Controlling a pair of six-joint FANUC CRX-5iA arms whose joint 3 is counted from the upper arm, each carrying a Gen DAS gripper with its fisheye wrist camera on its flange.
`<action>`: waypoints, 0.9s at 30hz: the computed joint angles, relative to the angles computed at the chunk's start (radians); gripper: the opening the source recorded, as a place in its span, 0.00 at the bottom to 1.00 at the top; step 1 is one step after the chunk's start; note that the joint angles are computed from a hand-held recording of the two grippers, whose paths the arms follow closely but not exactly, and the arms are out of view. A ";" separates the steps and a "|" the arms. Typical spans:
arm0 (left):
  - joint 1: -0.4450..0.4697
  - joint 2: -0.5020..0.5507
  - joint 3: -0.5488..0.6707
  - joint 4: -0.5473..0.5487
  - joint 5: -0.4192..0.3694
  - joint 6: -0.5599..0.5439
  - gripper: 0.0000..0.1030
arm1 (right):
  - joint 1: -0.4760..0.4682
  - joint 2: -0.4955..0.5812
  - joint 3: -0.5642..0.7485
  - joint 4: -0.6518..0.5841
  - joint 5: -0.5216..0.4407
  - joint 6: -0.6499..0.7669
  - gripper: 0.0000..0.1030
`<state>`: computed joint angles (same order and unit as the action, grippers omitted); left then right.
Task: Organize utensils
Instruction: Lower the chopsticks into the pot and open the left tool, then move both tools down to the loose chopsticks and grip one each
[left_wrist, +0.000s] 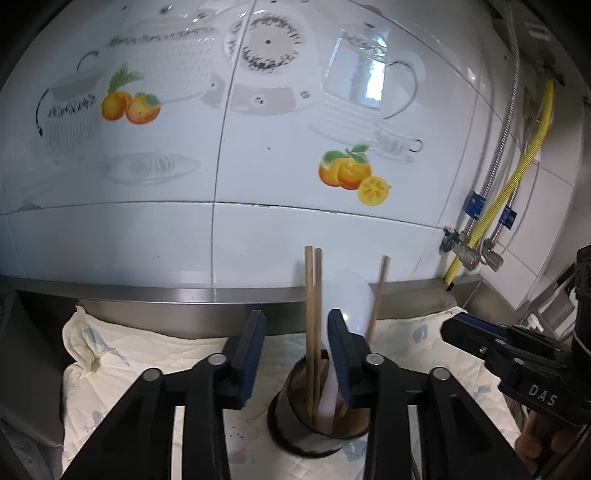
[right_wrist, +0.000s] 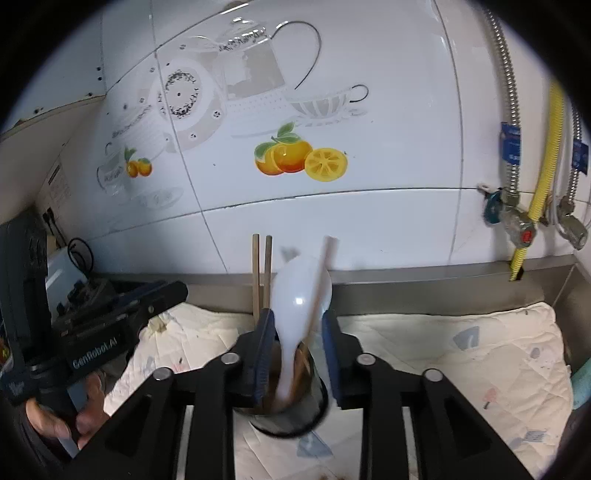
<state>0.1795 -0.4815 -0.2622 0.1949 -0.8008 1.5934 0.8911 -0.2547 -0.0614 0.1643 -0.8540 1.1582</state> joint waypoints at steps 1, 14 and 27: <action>-0.012 -0.005 0.006 -0.019 -0.009 0.013 0.45 | -0.002 -0.009 -0.005 -0.003 -0.012 0.007 0.29; -0.126 -0.076 0.006 -0.143 -0.140 0.146 0.48 | -0.071 -0.123 -0.133 -0.089 -0.229 -0.005 0.29; -0.217 -0.103 -0.025 -0.140 -0.262 0.214 0.48 | -0.105 -0.109 -0.206 -0.169 -0.320 -0.024 0.27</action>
<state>-0.0372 -0.5843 -0.2873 0.0549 -1.0626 1.8073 0.7866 -0.3637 -0.2677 -0.0051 -1.1740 1.1342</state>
